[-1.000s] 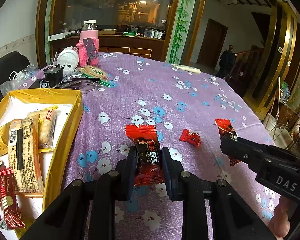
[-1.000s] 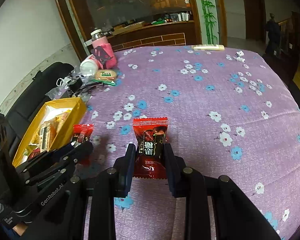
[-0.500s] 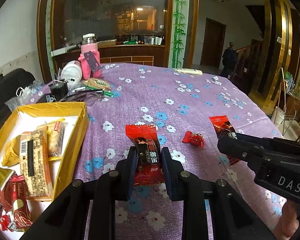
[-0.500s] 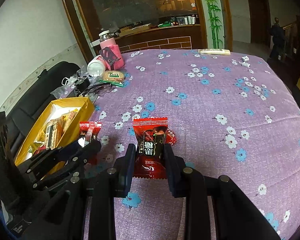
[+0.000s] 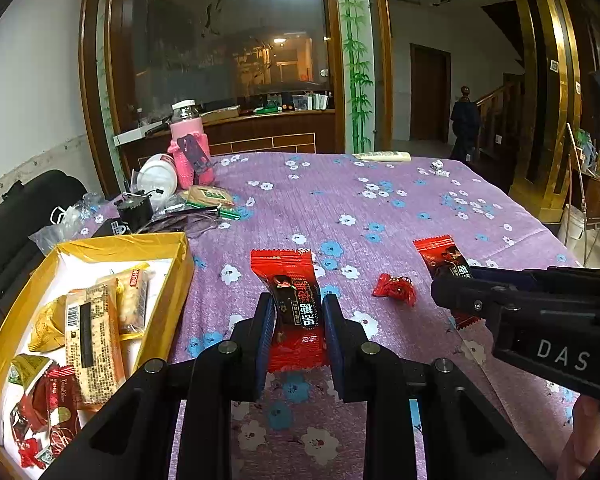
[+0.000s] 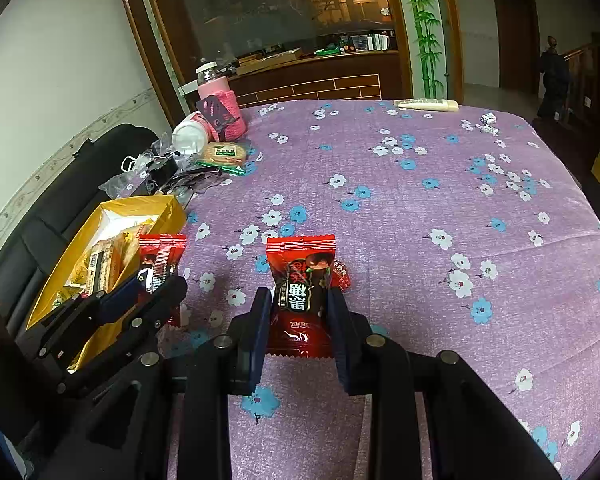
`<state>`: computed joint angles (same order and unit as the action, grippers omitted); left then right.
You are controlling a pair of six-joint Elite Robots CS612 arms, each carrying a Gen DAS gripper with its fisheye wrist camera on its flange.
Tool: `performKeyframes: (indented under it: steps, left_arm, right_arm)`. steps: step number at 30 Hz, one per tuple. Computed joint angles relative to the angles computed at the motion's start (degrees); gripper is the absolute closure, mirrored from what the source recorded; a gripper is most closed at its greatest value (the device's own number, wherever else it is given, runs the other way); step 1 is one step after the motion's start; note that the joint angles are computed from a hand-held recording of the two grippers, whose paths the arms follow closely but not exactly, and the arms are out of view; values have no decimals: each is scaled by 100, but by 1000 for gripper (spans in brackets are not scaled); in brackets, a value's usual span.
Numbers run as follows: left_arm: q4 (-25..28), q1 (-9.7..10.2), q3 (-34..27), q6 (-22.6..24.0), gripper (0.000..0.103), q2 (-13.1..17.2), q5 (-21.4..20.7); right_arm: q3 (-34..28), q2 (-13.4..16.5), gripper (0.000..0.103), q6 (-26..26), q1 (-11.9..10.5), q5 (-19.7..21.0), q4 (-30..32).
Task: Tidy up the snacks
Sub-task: 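Lift the red candies and carry them over the yellow box with both grippers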
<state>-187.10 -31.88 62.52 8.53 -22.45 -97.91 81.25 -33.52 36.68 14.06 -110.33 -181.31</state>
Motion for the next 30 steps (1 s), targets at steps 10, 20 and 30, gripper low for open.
performKeyframes:
  steps: [10, 20, 30]
  left_arm:
    - [-214, -12, 130, -28, 78, -68, 152]
    - [-375, 158, 534, -85, 78, -346, -112]
    - [-352, 466, 477, -518, 77, -373, -110]
  right_arm:
    - [38, -12, 76, 125, -9, -234, -11]
    - [274, -172, 76, 683, 28, -181, -317]
    - [-397, 89, 76, 190, 314, 106, -43]
